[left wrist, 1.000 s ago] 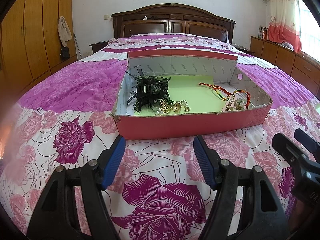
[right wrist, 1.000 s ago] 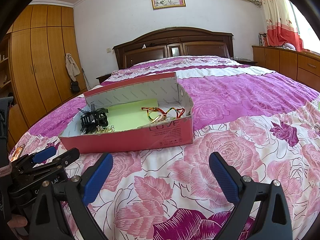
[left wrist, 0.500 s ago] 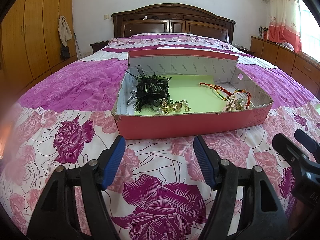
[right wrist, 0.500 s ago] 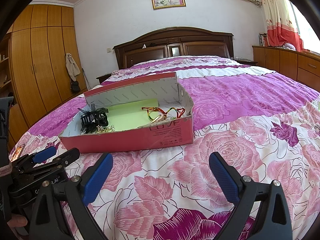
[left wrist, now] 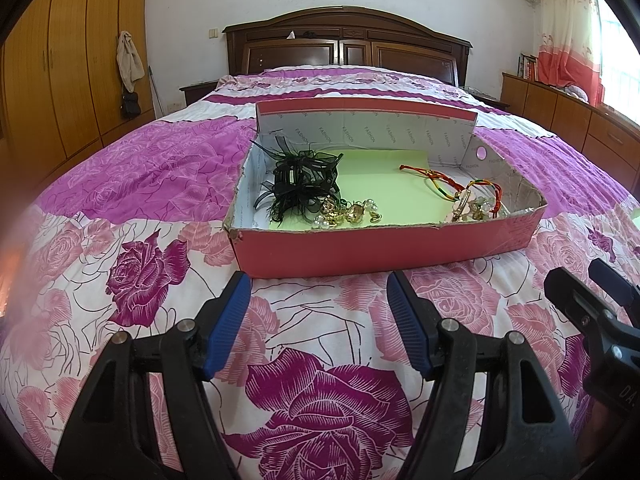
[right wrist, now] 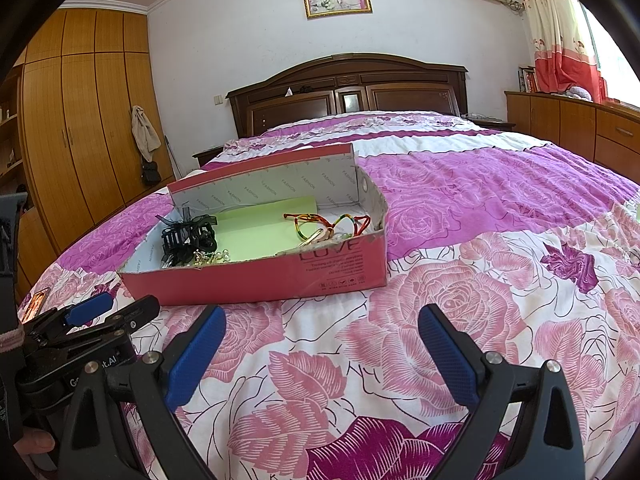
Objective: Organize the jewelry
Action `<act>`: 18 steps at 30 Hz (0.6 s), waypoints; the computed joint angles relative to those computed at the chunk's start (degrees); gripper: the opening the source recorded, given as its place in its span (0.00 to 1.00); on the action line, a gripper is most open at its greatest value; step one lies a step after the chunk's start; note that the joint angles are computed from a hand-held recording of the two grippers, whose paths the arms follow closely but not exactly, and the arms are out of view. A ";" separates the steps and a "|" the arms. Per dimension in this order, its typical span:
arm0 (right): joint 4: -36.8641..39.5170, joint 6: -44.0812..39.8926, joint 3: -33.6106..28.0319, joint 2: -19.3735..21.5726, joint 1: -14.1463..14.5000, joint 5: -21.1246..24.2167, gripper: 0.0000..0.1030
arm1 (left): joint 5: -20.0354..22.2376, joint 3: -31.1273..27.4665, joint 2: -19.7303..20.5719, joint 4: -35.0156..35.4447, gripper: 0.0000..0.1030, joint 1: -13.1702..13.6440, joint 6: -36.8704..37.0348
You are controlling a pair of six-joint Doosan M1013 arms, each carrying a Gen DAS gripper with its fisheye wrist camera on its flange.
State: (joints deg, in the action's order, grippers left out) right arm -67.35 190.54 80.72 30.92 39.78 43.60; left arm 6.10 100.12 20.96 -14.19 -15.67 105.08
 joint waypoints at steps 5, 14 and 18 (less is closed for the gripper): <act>0.06 -0.05 -0.04 0.01 0.00 0.02 0.96 | 0.02 0.00 0.00 -0.09 0.61 0.00 0.08; 0.06 -0.06 -0.04 0.02 0.00 0.01 0.96 | 0.02 -0.01 0.00 -0.53 0.61 0.02 0.48; 0.04 -0.04 -0.05 0.03 0.01 0.02 0.96 | 0.06 -0.02 0.01 -0.45 0.61 0.03 0.40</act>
State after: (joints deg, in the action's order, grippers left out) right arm -67.31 190.50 80.67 30.95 39.79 43.63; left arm 6.17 100.10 20.96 -14.64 -15.64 105.48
